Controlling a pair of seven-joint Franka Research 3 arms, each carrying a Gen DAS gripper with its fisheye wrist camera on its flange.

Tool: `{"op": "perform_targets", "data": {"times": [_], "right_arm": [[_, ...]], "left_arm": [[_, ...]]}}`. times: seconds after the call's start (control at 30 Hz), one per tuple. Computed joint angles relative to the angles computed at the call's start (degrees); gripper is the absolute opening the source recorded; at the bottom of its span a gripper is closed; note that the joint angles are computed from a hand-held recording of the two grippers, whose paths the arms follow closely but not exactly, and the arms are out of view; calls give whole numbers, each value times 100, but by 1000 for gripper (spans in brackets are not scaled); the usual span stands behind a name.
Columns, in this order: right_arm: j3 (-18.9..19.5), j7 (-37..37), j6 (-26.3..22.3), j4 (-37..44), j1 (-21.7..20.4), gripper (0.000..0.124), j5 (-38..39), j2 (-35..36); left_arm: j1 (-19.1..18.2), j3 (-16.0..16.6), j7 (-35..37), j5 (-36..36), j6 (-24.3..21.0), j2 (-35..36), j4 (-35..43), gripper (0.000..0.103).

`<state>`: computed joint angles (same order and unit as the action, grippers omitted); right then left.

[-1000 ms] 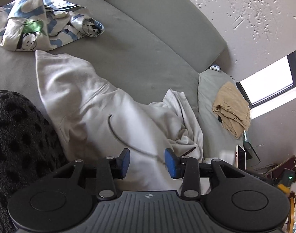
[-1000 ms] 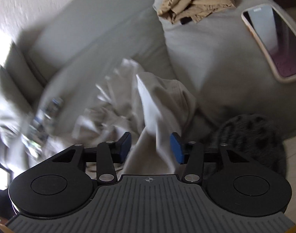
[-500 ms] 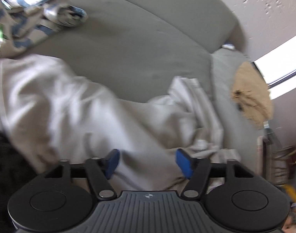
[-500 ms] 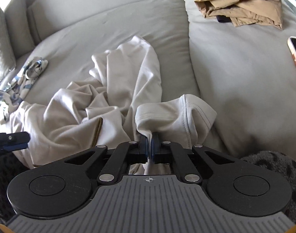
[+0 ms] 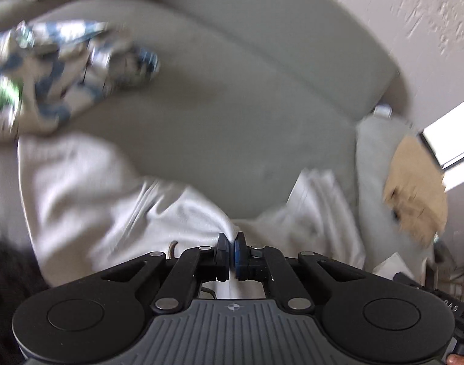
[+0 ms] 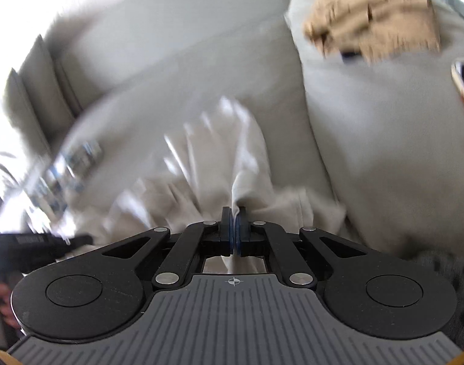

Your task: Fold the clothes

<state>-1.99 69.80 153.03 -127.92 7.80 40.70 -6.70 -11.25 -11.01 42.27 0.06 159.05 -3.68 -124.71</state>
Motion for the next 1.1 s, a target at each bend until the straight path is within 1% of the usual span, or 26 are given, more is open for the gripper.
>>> {"op": "perform_targets", "data": {"times": [0.03,0.1,0.13,0.17,0.2,0.23,0.27,0.3,0.33,0.37,0.4,0.43,0.5,0.53,0.6,0.63,0.67,0.7,0.77,0.8,0.83,0.9,0.97,1.03,1.1], "right_arm": [[-22,-103,81,122,29,1,208,33],[25,-161,386,519,65,1,267,252],[57,-114,526,777,76,1,267,426],[97,-36,666,1055,85,1,252,626],[137,96,795,1336,88,1,130,845],[162,313,893,1623,89,2,-104,1084],[155,625,838,1931,85,11,-426,1322],[86,1135,649,2198,107,31,-927,1509],[-97,1708,431,2348,235,42,-1422,1586],[-80,1894,416,2298,214,55,-1516,1530],[138,1679,607,2081,37,55,-1266,1382],[242,1320,709,1844,-42,56,-952,1206],[254,1240,708,1325,-65,57,-777,799],[231,1107,652,1127,-86,58,-484,633],[146,886,566,717,-68,58,308,299],[64,588,471,544,-14,59,958,157],[-49,172,220,427,49,57,1651,54],[-155,-174,-140,352,84,54,2209,5],[-259,-514,-838,234,89,48,3017,19],[-254,-617,-1075,192,83,43,3304,71],[-209,-656,-1172,157,82,41,3511,142],[-85,-712,-1158,126,93,41,3774,291],[45,-744,-922,116,123,41,3989,432],[96,-927,-817,103,117,41,4563,549],[93,-1296,-1034,59,58,41,5336,608]], "left_arm": [[70,-18,-86,141,44,82,160,1],[178,-38,-720,986,61,488,758,1],[171,16,-926,1389,138,697,998,2],[127,56,-820,1477,-47,975,1364,4],[85,89,-711,1535,-260,1264,1762,16],[29,150,-458,1549,-370,1463,2029,34],[126,11,-606,1591,-621,1461,2099,42],[94,41,-591,1613,-607,1358,1974,47],[84,51,-557,1585,-552,1240,1812,54],[125,27,-623,1653,-384,986,1449,60],[141,37,-665,1702,-130,716,1046,69],[161,42,-703,1733,93,461,675,68],[228,55,-950,1684,321,89,140,68],[263,57,-1049,1633,429,-95,-119,67],[329,63,-1230,1521,625,-462,-620,66],[348,80,-1323,1473,720,-638,-856,65],[423,36,-1503,1461,870,-743,-1029,65],[509,-15,-1716,1481,1026,-790,-1149,65],[645,-110,-2160,1566,1289,-844,-1350,63],[617,-86,-2233,1486,1394,-833,-1411,62],[587,-60,-2297,1397,1499,-822,-1472,62],[462,40,-2330,1156,1716,-808,-1600,62],[253,206,-2219,852,1904,-800,-1715,62],[-9,420,-2000,577,2013,-793,-1788,62],[-185,548,-1789,305,2076,-781,-1834,62]]}}
